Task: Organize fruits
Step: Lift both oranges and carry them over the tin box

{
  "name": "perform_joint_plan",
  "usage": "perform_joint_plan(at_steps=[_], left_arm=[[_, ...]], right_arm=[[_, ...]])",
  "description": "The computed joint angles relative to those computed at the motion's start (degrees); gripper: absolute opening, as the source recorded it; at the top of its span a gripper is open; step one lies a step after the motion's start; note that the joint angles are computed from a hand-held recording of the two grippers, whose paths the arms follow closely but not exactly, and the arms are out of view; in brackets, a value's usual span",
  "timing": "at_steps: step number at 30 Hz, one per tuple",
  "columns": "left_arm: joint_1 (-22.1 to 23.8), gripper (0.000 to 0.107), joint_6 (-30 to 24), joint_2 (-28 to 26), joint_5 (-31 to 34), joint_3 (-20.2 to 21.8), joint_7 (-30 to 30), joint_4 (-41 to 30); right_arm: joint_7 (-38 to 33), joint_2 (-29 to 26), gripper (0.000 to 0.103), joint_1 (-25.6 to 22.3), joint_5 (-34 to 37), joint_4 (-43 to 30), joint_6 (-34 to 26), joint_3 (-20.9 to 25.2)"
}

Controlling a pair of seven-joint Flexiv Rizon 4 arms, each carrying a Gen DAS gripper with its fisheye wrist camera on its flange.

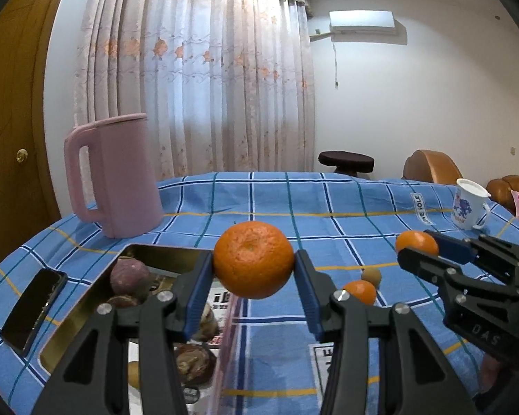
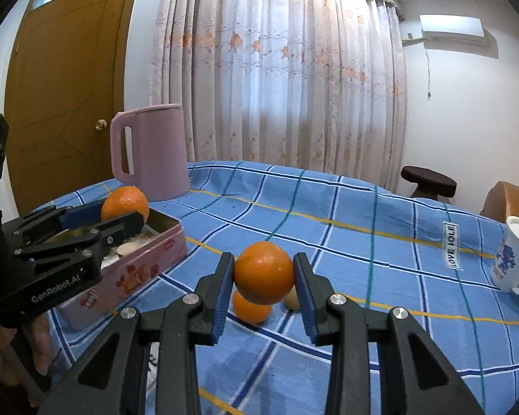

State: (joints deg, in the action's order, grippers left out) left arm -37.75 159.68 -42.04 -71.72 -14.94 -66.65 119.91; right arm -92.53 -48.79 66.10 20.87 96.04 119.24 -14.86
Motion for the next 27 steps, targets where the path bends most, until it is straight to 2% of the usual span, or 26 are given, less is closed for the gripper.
perform_joint_plan(at_steps=[7,11,15,20,27], left_arm=[[-0.1,0.049,0.1,3.5,-3.9,-0.2,-0.5,3.9],[-0.1,0.049,-0.1,6.0,-7.7,-0.3,-0.5,6.8],[0.1,0.049,-0.9,7.7,-10.5,-0.1,-1.5,9.6],[0.8,0.049,-3.0,9.1,-11.9,0.4,-2.3,12.2],[1.9,0.049,-7.8,10.7,-10.6,1.5,-5.2,15.5]], right_arm=[[1.2,0.5,0.037,-1.6,-4.1,-2.4,-1.6,2.7],[2.4,0.7,0.037,-3.4,-9.0,-4.9,-2.8,6.0],[3.2,-0.2,0.037,-2.8,-13.0,-7.4,-4.5,6.8],[4.9,-1.6,0.037,-2.5,-17.9,-10.0,-6.8,8.2],[9.5,-3.8,0.037,-4.1,-24.8,-12.9,-11.1,10.4]])
